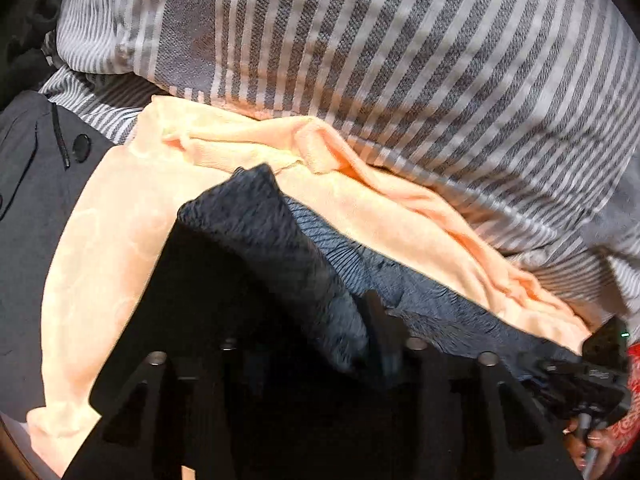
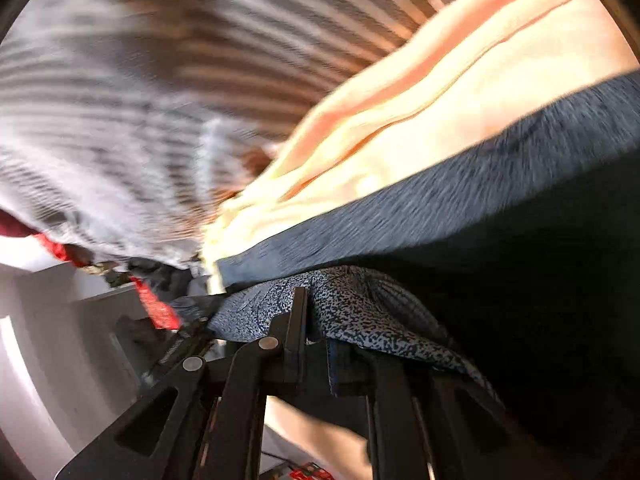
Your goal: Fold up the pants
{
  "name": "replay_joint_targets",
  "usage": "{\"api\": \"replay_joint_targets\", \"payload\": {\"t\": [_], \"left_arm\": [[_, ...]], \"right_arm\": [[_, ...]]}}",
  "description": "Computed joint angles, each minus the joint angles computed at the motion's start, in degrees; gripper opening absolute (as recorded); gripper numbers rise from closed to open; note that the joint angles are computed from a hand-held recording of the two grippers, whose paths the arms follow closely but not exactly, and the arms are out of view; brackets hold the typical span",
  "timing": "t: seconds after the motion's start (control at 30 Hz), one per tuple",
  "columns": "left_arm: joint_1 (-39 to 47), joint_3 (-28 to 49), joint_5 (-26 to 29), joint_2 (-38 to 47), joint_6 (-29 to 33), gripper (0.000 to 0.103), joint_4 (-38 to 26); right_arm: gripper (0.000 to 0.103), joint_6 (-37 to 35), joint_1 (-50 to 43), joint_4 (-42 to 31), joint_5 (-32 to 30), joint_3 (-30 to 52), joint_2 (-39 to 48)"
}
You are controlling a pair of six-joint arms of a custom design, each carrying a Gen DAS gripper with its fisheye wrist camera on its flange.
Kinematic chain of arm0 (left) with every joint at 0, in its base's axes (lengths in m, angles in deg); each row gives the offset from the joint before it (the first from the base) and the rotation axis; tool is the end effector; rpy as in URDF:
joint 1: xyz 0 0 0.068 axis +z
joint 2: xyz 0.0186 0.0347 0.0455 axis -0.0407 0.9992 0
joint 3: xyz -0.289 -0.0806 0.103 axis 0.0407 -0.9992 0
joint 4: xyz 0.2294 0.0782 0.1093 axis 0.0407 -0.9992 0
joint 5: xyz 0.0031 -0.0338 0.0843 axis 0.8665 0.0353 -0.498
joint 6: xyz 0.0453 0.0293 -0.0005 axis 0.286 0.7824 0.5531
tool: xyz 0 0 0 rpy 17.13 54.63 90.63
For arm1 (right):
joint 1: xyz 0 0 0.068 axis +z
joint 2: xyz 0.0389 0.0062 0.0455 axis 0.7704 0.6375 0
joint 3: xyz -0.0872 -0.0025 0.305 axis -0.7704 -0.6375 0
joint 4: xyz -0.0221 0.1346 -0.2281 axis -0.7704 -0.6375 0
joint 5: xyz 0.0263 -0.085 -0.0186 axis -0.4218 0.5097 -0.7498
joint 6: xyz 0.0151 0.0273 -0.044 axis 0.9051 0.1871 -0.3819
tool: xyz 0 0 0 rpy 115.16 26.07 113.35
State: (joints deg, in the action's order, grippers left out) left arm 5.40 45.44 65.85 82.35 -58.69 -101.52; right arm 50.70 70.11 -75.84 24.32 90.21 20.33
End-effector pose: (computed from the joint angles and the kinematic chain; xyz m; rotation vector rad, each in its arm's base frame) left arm 0.3546 0.0386 0.2584 0.0070 2.8860 -0.3528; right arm 0.2953 0.1250 0.1520 1.0457 2.5431 1.2906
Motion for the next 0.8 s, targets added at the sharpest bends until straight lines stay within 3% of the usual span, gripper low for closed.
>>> {"api": "replay_joint_targets", "payload": {"t": [0.03, 0.1, 0.17, 0.27, 0.33, 0.37, 0.43, 0.63, 0.8], "left_arm": [[-0.1, 0.8, -1.1, -0.4, 0.0, 0.051, -0.8], [-0.2, 1.1, -4.5, -2.4, -0.2, 0.083, -0.4], [0.4, 0.9, -7.1, -5.6, 0.6, 0.084, 0.0], [-1.5, 1.0, -11.2, -7.8, 3.6, 0.084, -2.4], [-3.8, -1.3, -12.5, -9.7, 5.3, 0.084, -2.4], [-5.9, -3.4, -13.2, -10.8, 5.4, 0.084, -2.1], [-9.3, -6.2, -13.2, -11.9, 4.0, 0.084, -2.2], [-21.9, -14.7, -17.7, -12.2, -3.0, 0.084, 1.5], [-29.9, -15.1, -15.4, -17.4, -4.7, 0.084, -4.9]], "right_arm": [[0.009, -0.4, -0.3, 0.5, -0.7, 0.3, 1.4], [0.009, -0.9, -0.5, 0.6, -1.2, 0.6, 2.6], [0.010, -1.5, -0.7, -0.2, -1.9, 1.4, 3.0], [0.026, -4.6, -1.1, -5.1, -2.9, 4.1, 1.9], [0.063, -8.9, -0.2, -12.2, -1.0, 7.2, -1.1], [0.066, -11.2, 0.7, -15.4, 0.9, 8.5, -3.2], [0.067, -16.2, 3.7, -23.3, 5.4, 11.6, -7.7], [0.067, -19.3, 13.6, -41.9, 18.6, 15.1, -15.5], [0.067, -6.4, 23.8, -53.8, 28.1, 4.4, -30.5]]}}
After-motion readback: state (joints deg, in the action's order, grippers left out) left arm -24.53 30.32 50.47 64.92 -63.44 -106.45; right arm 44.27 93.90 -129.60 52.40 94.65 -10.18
